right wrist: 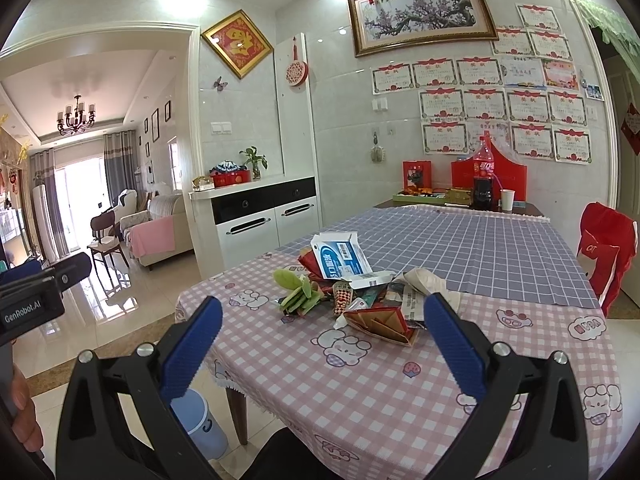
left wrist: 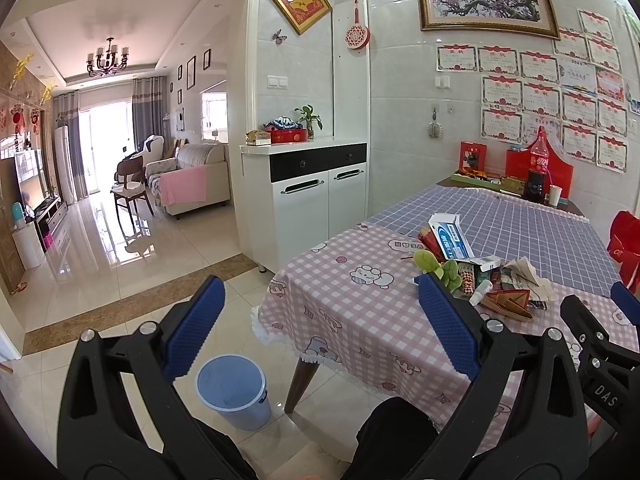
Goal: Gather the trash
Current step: 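Grasp the green leafy sprig with the left gripper while the right gripper reaches into the pile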
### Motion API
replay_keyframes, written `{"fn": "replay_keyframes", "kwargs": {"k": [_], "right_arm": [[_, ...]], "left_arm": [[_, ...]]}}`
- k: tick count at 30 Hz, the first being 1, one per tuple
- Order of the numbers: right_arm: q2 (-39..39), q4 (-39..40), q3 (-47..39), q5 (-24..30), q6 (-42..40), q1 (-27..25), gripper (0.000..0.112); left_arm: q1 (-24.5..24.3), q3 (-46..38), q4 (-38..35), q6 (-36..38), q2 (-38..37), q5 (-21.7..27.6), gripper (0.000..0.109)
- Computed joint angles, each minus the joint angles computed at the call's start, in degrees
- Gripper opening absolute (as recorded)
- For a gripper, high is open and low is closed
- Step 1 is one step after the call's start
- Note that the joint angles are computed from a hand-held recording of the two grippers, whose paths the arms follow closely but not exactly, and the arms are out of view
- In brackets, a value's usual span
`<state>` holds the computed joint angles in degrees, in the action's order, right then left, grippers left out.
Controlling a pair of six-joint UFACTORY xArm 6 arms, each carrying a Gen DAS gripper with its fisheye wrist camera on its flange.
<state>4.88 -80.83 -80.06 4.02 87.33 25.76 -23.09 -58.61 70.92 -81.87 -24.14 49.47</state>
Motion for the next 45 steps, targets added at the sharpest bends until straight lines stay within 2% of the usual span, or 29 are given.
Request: {"fn": "replay_keyframes", "kwargs": {"k": [6,13,16,22,27,31,33,40,42,45], "right_arm": [[0.61,2.08,-0.11,-0.24,-1.58,-0.39,0.099],[2.61,9.64,-0.08,-0.71,-7.45,-1.73,0.099],[4.47,13.49,-0.51,-1.09,-10.02,-2.86,0.099],[9.87,27.77,-3.17,1.41,-21.93,-4.31,0.099],[16.31,41.85,-9.17,5.36,-35.37,-4.57,0.099],[20.93,49.08,-15.31,9.14,-42.16,-4.77,0.099],[23.25,52.96,-18.90,10.96,-45.64,-4.81,0.099],[32.09,61.08,-33.48,17.84,-54.33,-4.06,0.099],[34.61,63.96,-37.76,20.13,-57.01,-3.85,0.099],[38.64,68.09,-44.62,23.29,-61.12,-3.57,0.099]], "left_arm": [[0.40,-0.07,-0.49,0.30,1.02,-0.61,0.095],[2.64,-1.72,-3.44,3.03,4.39,-3.55,0.095],[4.79,-3.63,-7.11,6.41,8.14,-7.34,0.095],[7.51,-10.27,-14.81,15.28,17.96,-15.33,0.095],[7.93,-18.17,-20.40,23.12,27.04,-17.18,0.095],[8.94,-24.43,-24.46,27.16,33.54,-20.04,0.095],[9.39,-28.57,-28.36,31.61,37.41,-20.76,0.095],[10.05,-43.04,-37.79,40.59,49.60,-18.42,0.095],[10.34,-48.64,-41.63,44.39,53.92,-16.76,0.090],[10.67,-54.63,-47.13,49.06,58.37,-14.15,0.074]]}}
